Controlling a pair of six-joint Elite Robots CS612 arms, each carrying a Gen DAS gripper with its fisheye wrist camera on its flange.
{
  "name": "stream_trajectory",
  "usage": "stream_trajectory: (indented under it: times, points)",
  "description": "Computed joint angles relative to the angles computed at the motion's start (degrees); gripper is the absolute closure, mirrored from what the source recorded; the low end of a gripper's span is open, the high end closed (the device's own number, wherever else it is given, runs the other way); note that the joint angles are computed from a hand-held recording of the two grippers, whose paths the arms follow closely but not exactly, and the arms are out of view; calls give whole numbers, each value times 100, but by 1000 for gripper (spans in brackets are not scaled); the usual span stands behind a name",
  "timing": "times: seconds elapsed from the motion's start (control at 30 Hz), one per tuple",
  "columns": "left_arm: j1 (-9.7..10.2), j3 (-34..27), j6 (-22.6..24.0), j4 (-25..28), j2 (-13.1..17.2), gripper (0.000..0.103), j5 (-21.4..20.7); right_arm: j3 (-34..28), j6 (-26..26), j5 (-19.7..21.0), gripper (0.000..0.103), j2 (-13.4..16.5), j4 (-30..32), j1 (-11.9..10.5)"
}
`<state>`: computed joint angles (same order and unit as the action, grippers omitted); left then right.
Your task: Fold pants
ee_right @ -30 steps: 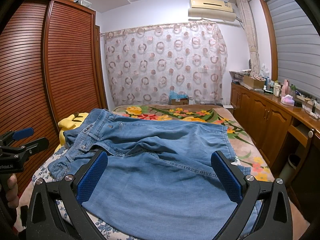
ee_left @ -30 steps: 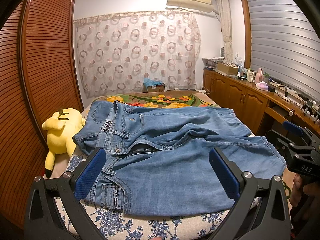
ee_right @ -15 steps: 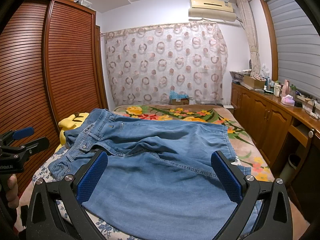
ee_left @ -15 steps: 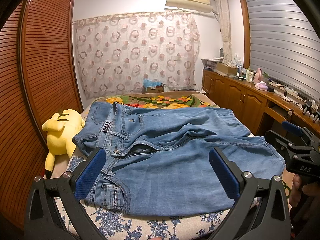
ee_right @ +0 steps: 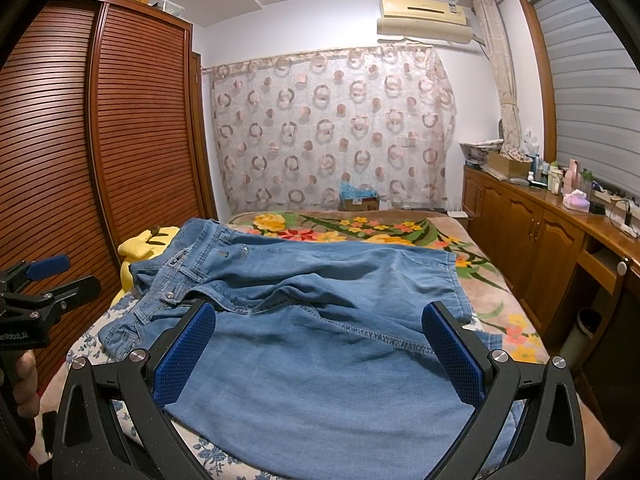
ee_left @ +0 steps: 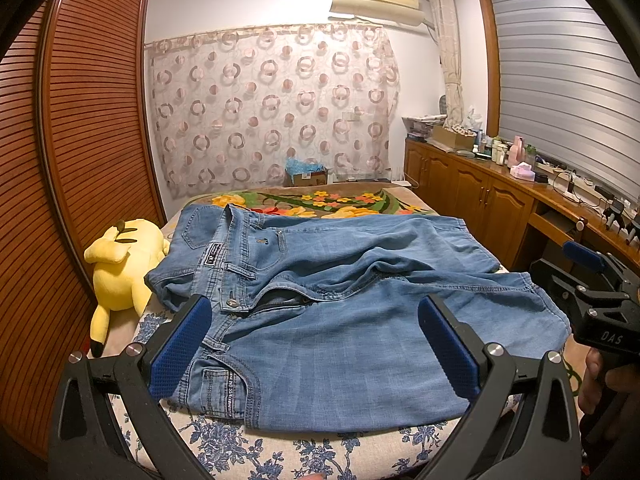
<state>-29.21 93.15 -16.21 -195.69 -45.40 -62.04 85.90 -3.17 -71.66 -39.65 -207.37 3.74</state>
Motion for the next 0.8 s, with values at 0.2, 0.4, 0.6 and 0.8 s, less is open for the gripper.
stream_trajectory:
  times: [0.2,0.4,0.6,0.8]
  points:
    - [0,-4,10,-10,4,0,2,-10,2,0,0,6,2,2]
    - [-2,-3,13,-12,4,0,11,-8,-3,-1,0,5,3,2]
    - [-2,-3,18,-13,5,0,10,-1,-2,-3,0,2,3,3]
    - [-28,-32,-42,162,-74,0,-24,-31,-8,-11,0,26,50,7]
